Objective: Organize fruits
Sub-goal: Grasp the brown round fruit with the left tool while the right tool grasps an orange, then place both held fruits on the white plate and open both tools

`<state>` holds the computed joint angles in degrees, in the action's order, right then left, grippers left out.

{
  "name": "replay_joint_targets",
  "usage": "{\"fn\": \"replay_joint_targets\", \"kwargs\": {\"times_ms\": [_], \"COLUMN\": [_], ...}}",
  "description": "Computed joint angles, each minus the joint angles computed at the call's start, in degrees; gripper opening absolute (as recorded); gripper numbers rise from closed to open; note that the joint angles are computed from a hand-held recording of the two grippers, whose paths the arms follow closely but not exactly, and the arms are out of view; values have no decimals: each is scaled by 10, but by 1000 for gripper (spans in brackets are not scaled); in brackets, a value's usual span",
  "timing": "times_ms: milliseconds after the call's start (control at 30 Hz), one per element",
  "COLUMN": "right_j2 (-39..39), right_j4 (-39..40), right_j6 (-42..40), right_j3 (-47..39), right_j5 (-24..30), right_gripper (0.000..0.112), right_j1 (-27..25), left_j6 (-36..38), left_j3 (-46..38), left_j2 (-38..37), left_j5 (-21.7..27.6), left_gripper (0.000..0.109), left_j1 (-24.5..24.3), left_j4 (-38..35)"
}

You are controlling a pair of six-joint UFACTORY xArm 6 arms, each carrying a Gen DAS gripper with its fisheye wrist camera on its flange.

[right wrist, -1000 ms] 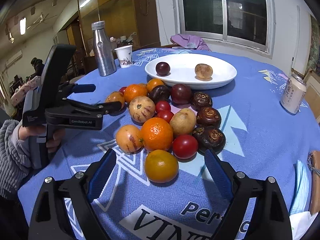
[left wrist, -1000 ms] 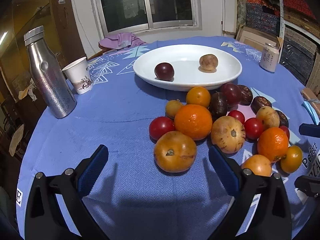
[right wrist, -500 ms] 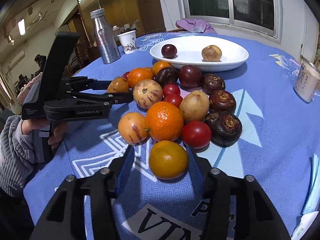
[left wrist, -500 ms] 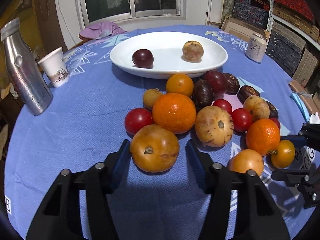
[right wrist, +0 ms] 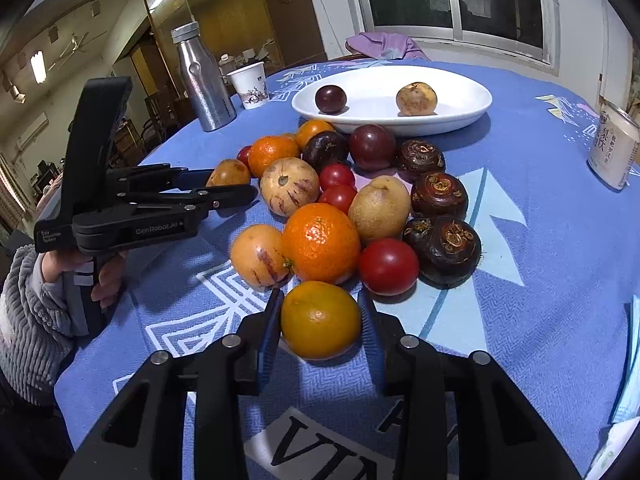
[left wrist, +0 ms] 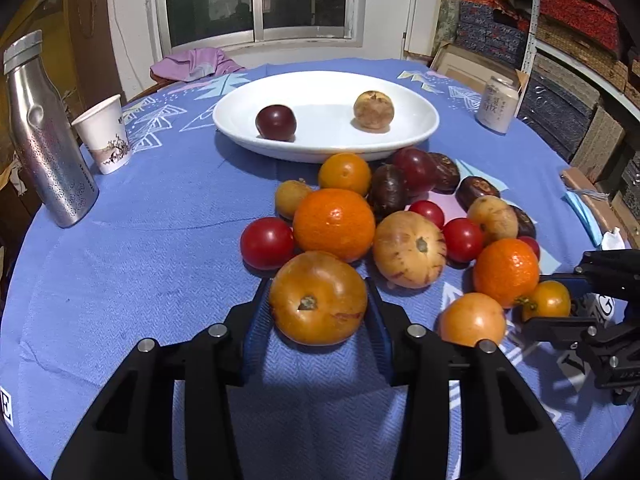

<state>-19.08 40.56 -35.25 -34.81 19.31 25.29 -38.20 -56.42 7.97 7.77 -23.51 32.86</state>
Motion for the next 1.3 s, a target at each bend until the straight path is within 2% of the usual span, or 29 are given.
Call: {"fn": "replay_joint_targets", "kwargs": {"times_ms": [133,233,300,367,500,533,600,667,800,900,1067,1300], "right_j2": [-2,-7,-19,-38,-53,-50,-35,-12,77,158,273,405], "right_j4": [10,34,65,120,135,128,141,142,158,112,-17,-75], "right_j6": [-10,-28,-52,-96,-100,-87,-85,-82,-75,-23,83,151], "right_j3": [1,3,9,13,-18,-41,-99,-149,-255,-310,-380,-504], "right_j5": [-1,-4,-14,-33,-46,-41,-36,-47,-66,-81,-63,-17], "right_gripper": [38,38,38,38,38,38,38,38,38,38,38,38], "right_j1": [1,0,2,4,-18,-30,-48,-55,-64,-66,-75,-88], "left_j6": [-84,-206,-267,-304,-255,-234,-235,-221,-162,-106,-34,70], "left_j3": [5,9,11,11,-19,-35,-73,-123,-223,-295,-396,-498], "left_j2": [-10,-27,-41,-57,-77,-77,-71,-51,27,100,199,302], "left_j5": [-10,-16,-14,-13,17,23,42,64,92,109,139,159], "left_gripper": [44,44,44,44,44,44,44,44,44,44,44,44], "left_j1": [9,19,21,24,20,20,19,14,6,6,21,45], "left_j4": [85,210,272,303,246,225,229,223,165,104,23,-98]}}
